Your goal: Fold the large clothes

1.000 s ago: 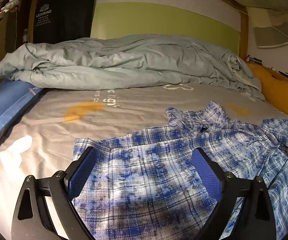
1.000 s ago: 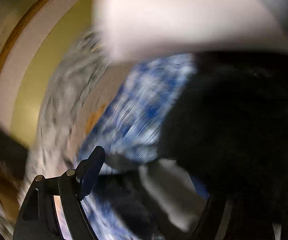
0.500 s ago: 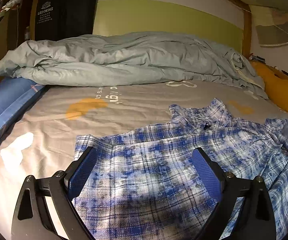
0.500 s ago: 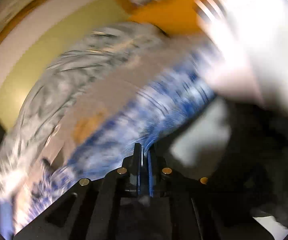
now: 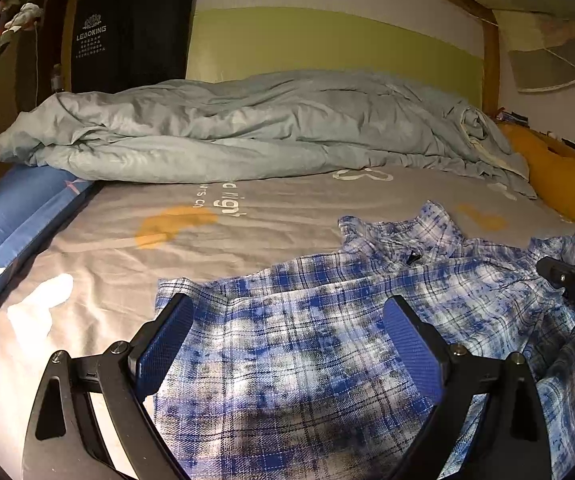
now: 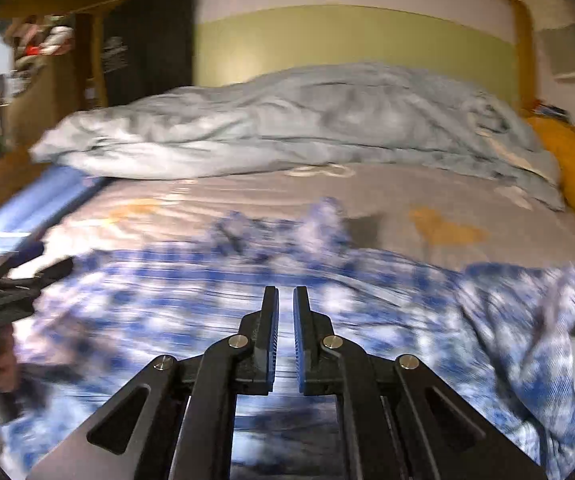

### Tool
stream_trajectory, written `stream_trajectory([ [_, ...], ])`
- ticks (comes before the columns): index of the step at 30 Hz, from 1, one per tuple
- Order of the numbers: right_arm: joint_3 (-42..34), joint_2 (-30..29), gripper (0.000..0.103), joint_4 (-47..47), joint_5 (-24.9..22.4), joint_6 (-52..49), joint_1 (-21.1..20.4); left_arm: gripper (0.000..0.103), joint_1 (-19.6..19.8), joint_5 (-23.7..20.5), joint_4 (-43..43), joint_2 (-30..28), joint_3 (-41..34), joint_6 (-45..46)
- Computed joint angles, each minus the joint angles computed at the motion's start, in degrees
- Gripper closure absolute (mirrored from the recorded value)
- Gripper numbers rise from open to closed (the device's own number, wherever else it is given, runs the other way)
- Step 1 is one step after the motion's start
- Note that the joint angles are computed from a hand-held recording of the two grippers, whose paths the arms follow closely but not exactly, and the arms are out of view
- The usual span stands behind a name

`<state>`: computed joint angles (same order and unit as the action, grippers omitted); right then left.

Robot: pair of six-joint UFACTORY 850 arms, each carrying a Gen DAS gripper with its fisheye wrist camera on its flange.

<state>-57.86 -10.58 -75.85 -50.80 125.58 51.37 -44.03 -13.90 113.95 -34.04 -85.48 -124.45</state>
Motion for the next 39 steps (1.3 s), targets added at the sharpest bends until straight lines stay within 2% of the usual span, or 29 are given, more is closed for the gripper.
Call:
stream_trajectory([
  [2, 4.1, 3.25, 0.096, -0.89, 0.36, 5.75, -1.18, 0.008, 0.02, 0.13, 0.65, 0.03, 0.05, -0.49],
  [5, 7.3, 6.37, 0.088, -0.13, -6.24, 9.31, -1.08, 0.008, -0.24, -0.39, -0.16, -0.02, 0.04, 0.88],
  [7, 8.83, 8.13, 0.065, 1.03, -13.7, 9.69, 0.11, 0.008, -0.44, -0.84, -0.65, -0.09, 0.01, 1.81],
  [9, 10.82, 10.48, 0.047, 2.27, -18.12, 10.62, 0.39, 0.008, -0.76, -1.52, -1.9, -0.25, -0.14, 3.46],
  [12, 15.32, 15.78, 0.047, 6.57, -22.61, 14.25, -1.42, 0.008, -1.18, -1.91, -3.2, -0.58, -0.44, 5.81],
  [14, 17.53, 18.1, 0.046, 8.96, -22.3, 17.23, -3.15, 0.008, -1.54, -2.19, -6.69, -1.16, -1.1, 10.23],
  [18, 23.58, 24.37, 0.046, 6.82, -7.71, 22.01, -8.97, 0.008, -2.23, -4.2, -13.15, -2.25, -2.28, 17.63],
  [20, 25.85, 25.85, 0.051, 2.44, 2.16, 25.58, -12.37, 0.008, -2.28, -4.38, -12.7, -2.17, -2.19, 17.29],
  [22, 26.42, 25.29, 0.089, -1.85, 6.55, 29.23, -13.55, 0.008, -2.36, -4.88, -11.53, -2.0, -1.91, 16.06],
  [23, 26.02, 24.35, 0.091, -3.12, 5.99, 29.86, -13.0, 0.008, -2.4, -5.06, -10.84, -1.89, -1.75, 15.36],
  [25, 23.9, 21.9, 0.093, -5.41, 1.03, 27.13, -9.72, 0.008, -2.54, -5.59, -9.3, -1.66, -1.43, 13.81],
  [26, 22.58, 20.32, 0.093, -6.93, 1.06, 26.35, -9.02, 0.008, -2.63, -6.08, -8.36, -1.55, -1.24, 12.78],
  [28, 22.14, 19.86, 0.093, -15.5, 7.62, 26.07, -8.63, 0.008, -2.75, -7.03, -5.83, -1.17, -0.66, 9.98],
  [30, 21.24, 18.13, 0.093, -26.1, 17.38, 30.64, -10.04, 0.008, -2.76, -7.49, -4.04, -0.88, -0.27, 7.81],
  [31, 19.44, 16.11, 0.093, -28.3, 22.75, 30.32, -10.48, 0.008, -2.7, -7.54, -3.41, -0.77, -0.12, 6.94],
  [32, 17.28, 13.43, 0.093, -28.11, 26.97, 27.97, -10.67, 0.008, -2.65, -7.46, -3.5, -0.78, -0.16, 6.88],
  [34, 13.69, 8.9, 0.093, -20.53, 30.68, 17.62, -10.31, 0.008, -2.7, -7.38, -5.11, -1.01, -0.53, 8.41],
  [37, 11.26, 6.39, 0.092, -6.36, 29.14, 3.32, -9.31, 0.008, -2.83, -7.39, -5.82, -1.16, -0.69, 9.36],
  [39, 11.73, 7.35, 0.091, -6.65, 27.93, 4.61, -9.19, 0.008, -2.97, -7.95, -4.02, -0.93, -0.28, 7.74],
])
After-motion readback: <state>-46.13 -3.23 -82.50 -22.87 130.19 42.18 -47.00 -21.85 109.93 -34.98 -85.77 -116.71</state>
